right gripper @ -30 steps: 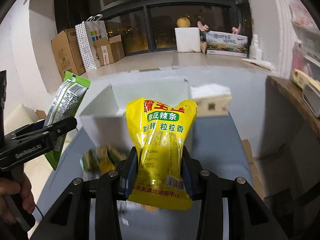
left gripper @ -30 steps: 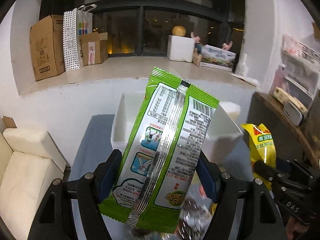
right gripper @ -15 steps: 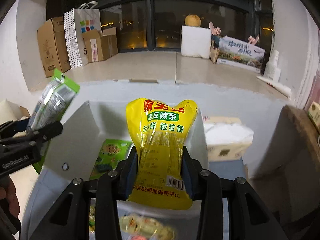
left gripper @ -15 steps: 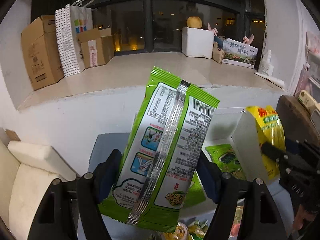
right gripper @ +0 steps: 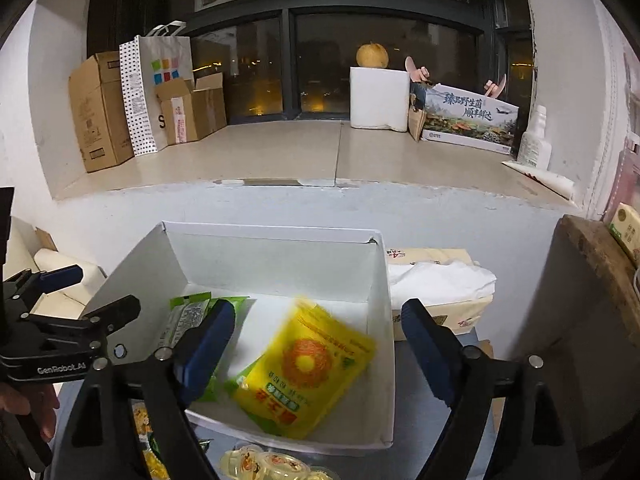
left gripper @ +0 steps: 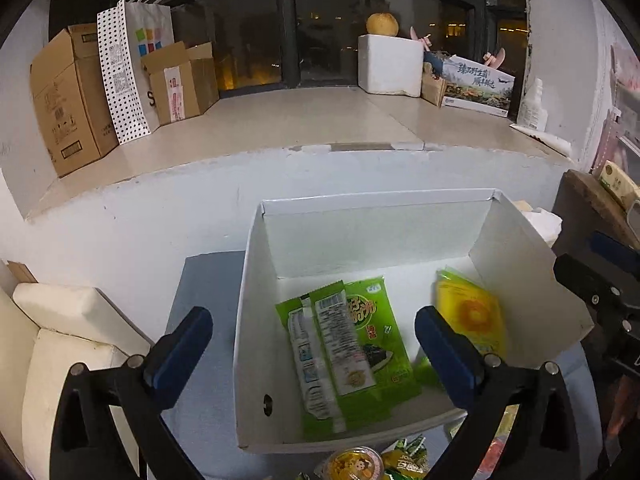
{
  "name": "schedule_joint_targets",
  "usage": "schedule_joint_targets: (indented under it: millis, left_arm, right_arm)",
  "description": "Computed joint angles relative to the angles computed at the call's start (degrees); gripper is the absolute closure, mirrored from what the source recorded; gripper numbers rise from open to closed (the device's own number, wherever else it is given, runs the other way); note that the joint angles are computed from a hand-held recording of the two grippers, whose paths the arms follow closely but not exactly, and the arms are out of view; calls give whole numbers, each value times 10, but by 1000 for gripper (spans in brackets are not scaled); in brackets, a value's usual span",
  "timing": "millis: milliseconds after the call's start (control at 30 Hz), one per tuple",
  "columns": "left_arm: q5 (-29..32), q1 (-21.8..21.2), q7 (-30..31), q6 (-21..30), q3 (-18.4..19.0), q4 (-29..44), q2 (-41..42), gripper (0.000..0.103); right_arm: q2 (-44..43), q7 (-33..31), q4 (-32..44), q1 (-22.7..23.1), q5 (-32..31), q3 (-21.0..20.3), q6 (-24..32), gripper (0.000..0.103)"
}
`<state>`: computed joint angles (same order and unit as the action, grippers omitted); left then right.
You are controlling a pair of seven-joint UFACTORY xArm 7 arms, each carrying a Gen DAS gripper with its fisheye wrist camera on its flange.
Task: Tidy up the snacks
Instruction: 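Lower both held bags into the white box and open both grippers, then grasp the orange cartoon jelly cup with the right gripper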
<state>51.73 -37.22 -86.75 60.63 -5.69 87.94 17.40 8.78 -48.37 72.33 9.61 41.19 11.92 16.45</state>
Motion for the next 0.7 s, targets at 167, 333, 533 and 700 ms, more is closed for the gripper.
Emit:
schedule_joint_targets:
  millis: [167,333,533,700]
  left_arm:
    - [-3,-9,7,0,-9,-4,-9,0]
    - [29,-39,-50,47,-29,-36,-44,0]
    - [53,-83,-137,103,-87,-102,-92,0]
    - [33,-108,-226,118,-122,-135,-99,0]
  right_arm:
    - [-38,-55,-28,-7,65,-1,24,14]
    - [-121,-150,-104,10,169,-36,58,1]
    - [-253,-197,-246,35,181,-102,127,0]
    - [-341,-208,-366,64,164,-128,96,0]
